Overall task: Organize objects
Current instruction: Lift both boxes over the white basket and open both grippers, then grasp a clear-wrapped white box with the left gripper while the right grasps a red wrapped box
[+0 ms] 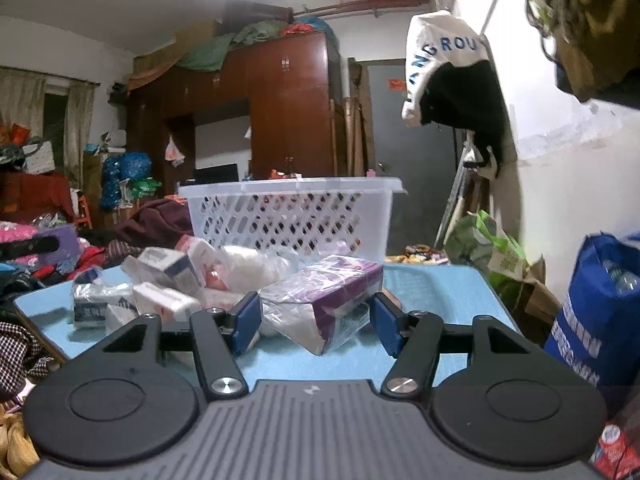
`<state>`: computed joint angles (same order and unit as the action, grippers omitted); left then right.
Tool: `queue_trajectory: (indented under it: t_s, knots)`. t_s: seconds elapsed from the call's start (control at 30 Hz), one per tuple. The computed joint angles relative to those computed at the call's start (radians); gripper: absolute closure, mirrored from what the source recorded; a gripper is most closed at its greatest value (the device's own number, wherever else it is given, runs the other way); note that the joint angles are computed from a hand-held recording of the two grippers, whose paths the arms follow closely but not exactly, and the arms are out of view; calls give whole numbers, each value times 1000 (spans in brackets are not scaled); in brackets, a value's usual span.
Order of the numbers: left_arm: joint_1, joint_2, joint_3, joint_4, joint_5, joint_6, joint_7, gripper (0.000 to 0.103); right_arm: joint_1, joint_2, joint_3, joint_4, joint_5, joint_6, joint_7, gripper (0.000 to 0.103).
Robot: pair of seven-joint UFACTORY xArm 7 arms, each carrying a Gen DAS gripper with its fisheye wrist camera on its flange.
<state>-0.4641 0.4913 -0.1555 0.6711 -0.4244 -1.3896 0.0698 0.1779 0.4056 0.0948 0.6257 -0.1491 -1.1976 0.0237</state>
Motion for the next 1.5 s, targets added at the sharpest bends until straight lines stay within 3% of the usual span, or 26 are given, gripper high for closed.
queue_trajectory:
  t_s: [0.13, 0.23, 0.3, 0.43, 0.5, 0.57, 0.6, 0.63, 0.67, 0.7, 0.73, 0.8, 0.87, 0.93, 1.0, 1.13, 1.27, 1.33, 1.4, 1.5]
  knots:
    - [12, -46, 7, 108, 75, 138, 27, 57, -13, -21, -2, 95, -73, 43, 3, 41]
    - [24, -55, 14, 263, 116, 321, 53, 57, 11, 18, -8, 251, -89, 61, -89, 41]
    - [26, -30, 24, 404, 123, 481, 74, 57, 34, 58, -8, 391, -55, 147, -142, 41]
    - [-29, 84, 97, 712, -3, 792, 148, 57, 28, 174, 5, 674, -76, 358, -115, 41]
    - [-72, 143, 159, 832, -79, 898, 166, 57, 11, 219, 22, 767, -109, 452, -74, 41]
    - [-84, 176, 185, 887, -92, 945, 140, 56, 5, 245, 27, 796, -119, 461, -58, 40]
    - [-76, 182, 180, 888, -73, 936, 116, 55, -5, 257, 35, 808, -137, 457, -40, 36]
    - [-72, 183, 178, 884, -58, 932, 97, 39, -25, 251, 45, 793, -168, 455, -8, 29]
    - [-66, 179, 173, 876, -40, 937, 80, 27, -44, 240, 64, 776, -180, 470, 8, 7]
    - [-58, 169, 164, 854, -13, 925, 66, 15, -24, 213, 40, 740, -150, 472, 20, 0]
    - [-78, 156, 184, 821, -11, 891, 74, 15, -18, 186, 33, 693, -118, 450, 20, 0]
    - [-128, 107, 222, 735, -49, 828, 127, 15, -65, 120, 55, 588, -168, 412, 102, 0]
    - [-72, 27, 155, 593, 27, 749, 103, 15, -91, 61, 45, 485, -205, 373, 147, 0]
    - [-13, -46, 99, 445, 98, 677, 55, 15, -84, 21, 11, 389, -189, 347, 112, 0]
    - [-2, -92, 80, 298, 86, 563, 44, 15, -92, 0, -7, 328, -181, 388, 104, 0]
    - [21, -111, 42, 114, 73, 398, 1, 15, -189, 2, 26, 331, -305, 538, 256, 5]
    - [28, -107, 28, 55, 68, 373, -12, 15, -215, 17, 56, 376, -352, 674, 278, 27]
    - [15, -99, 29, 60, 36, 398, 22, 15, -250, 21, 88, 379, -405, 679, 298, 27]
    - [13, -92, 30, 72, 25, 432, 35, 15, -228, 16, 78, 376, -374, 690, 279, 26]
    - [26, -82, 29, 70, 67, 443, 15, 15, -270, 20, 114, 389, -418, 706, 309, 26]
